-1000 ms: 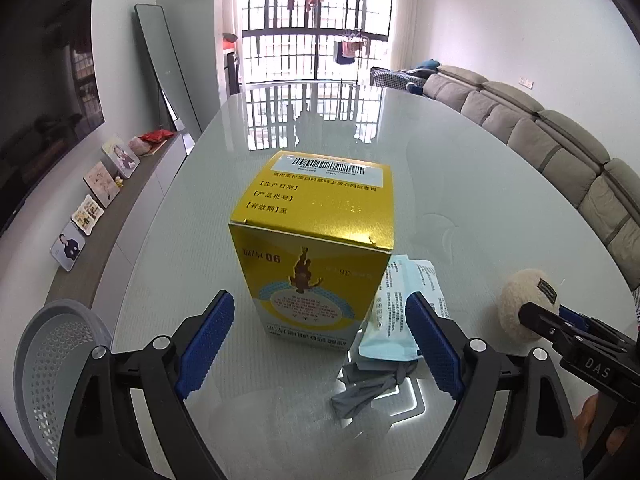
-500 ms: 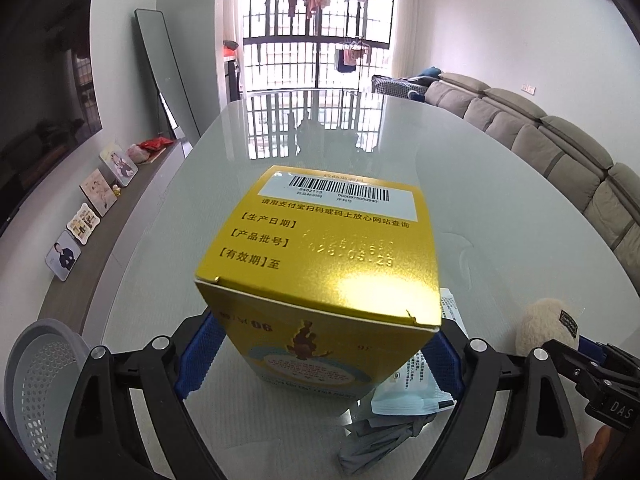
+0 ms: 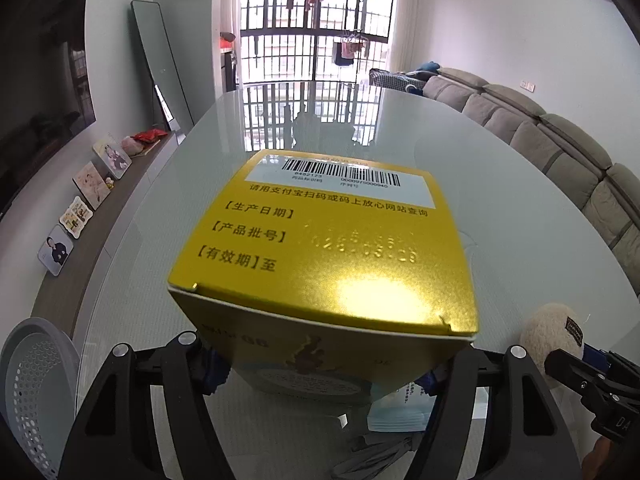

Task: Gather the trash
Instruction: 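Grasp the yellow medicine box with the left tool while the right tool holds the ball, then carry the yellow box and fluffy ball over the grey basket with both tools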

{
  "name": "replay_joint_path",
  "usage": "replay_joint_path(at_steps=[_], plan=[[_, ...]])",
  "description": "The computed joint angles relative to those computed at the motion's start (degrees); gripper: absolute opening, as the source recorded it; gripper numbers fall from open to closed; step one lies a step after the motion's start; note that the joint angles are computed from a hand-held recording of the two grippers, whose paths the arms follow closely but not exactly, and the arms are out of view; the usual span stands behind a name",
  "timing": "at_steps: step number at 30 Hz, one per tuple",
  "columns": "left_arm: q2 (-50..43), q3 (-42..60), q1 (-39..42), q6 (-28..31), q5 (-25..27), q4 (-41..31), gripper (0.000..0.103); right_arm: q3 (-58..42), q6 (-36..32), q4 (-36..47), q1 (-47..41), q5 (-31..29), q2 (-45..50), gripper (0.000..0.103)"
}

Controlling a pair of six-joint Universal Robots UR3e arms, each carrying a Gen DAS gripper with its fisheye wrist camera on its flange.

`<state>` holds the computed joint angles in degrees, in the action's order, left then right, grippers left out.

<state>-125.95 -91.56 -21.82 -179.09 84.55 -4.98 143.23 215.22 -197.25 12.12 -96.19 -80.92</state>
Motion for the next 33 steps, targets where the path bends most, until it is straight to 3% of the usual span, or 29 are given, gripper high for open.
replay_joint_path(at_steps=[13, 33], plan=[[8.5, -8.9, 0.6, 0.3, 2.0, 2.2, 0.063, -0.2, 1.2, 1.5, 2.6, -2.0, -2.0, 0.057], [26.1, -29.0, 6.4, 2.1, -2.6, 5.4, 0.063, -4.2, 6.5, 9.0, 14.4, -10.4, -5.3, 0.057]])
